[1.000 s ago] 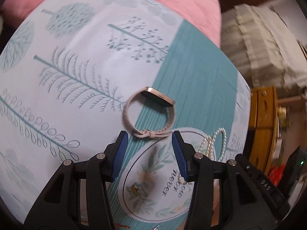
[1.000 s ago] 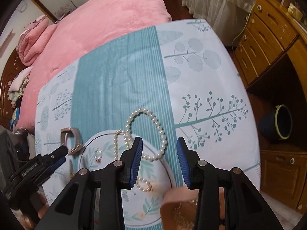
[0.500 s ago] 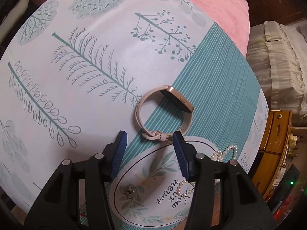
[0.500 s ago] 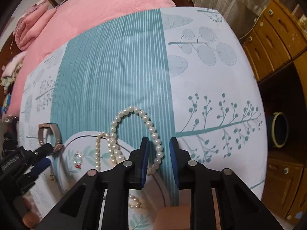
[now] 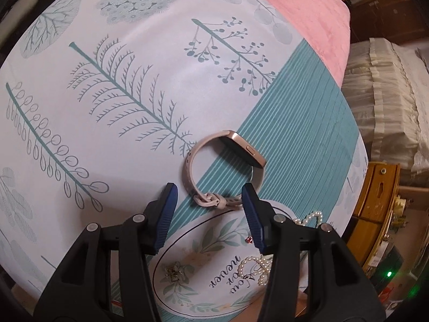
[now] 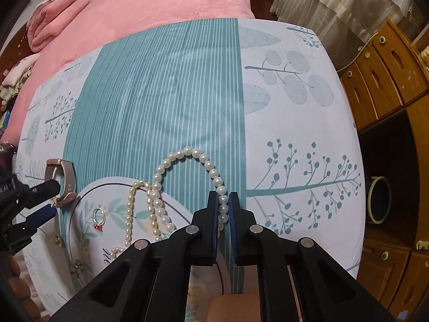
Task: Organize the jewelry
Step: 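Grasp the pink watch band with the left tool while the right tool grasps the pearl bracelet, then carry watch and pearl bracelet into the pink box and open both tools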
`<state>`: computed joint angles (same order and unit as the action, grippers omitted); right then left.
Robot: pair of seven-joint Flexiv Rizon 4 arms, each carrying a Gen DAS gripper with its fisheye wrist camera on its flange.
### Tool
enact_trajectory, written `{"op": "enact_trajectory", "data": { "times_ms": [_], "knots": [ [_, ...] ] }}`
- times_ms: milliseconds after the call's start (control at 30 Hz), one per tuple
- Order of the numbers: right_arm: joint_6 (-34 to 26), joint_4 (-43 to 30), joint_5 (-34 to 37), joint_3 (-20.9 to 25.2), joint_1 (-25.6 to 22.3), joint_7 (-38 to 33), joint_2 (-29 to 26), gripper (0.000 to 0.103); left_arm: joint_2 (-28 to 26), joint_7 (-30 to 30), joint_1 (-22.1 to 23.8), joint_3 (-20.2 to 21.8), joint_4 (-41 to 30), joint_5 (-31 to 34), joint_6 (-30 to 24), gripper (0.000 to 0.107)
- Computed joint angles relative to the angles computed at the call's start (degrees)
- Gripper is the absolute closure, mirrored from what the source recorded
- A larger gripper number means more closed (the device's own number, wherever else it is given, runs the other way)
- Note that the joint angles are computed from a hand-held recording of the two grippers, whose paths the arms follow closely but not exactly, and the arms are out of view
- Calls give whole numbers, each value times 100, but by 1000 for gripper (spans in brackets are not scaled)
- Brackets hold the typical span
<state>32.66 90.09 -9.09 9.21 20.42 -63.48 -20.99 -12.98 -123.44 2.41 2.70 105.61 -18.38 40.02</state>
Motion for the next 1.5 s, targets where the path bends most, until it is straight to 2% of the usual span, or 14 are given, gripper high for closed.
{"op": "enact_trajectory", "data": {
  "times_ms": [67,133,200,267,367,667,967,1167,1500],
  "knots": [
    [-17,2,56,22,-8,-13,17,96,13,-63,36,38,-53,39,-158,64],
    [-76,-46,274,78,-43,-18,26,96,-81,-170,44,61,-294,274,-446,76],
    [-86,-57,410,101,-57,9,48,96,-173,-93,86,63,-460,365,-625,93],
    [-94,-42,497,120,-74,-5,93,96,-250,5,106,56,-581,433,-741,100],
    [-53,-23,664,147,-118,-49,164,96,-365,327,153,19,-727,411,-808,104],
    [205,63,1112,211,-263,-233,570,96,-227,1267,142,48,-800,647,-516,106],
    [372,142,1460,269,-243,-150,1177,96,469,2331,147,55,-481,523,-392,106],
    [353,422,1588,276,-268,-38,1959,96,925,2964,83,45,-263,345,-390,106],
    [-180,1169,1137,251,-400,371,3335,96,1434,3918,-324,-146,-186,56,-388,106]
  ]
}}
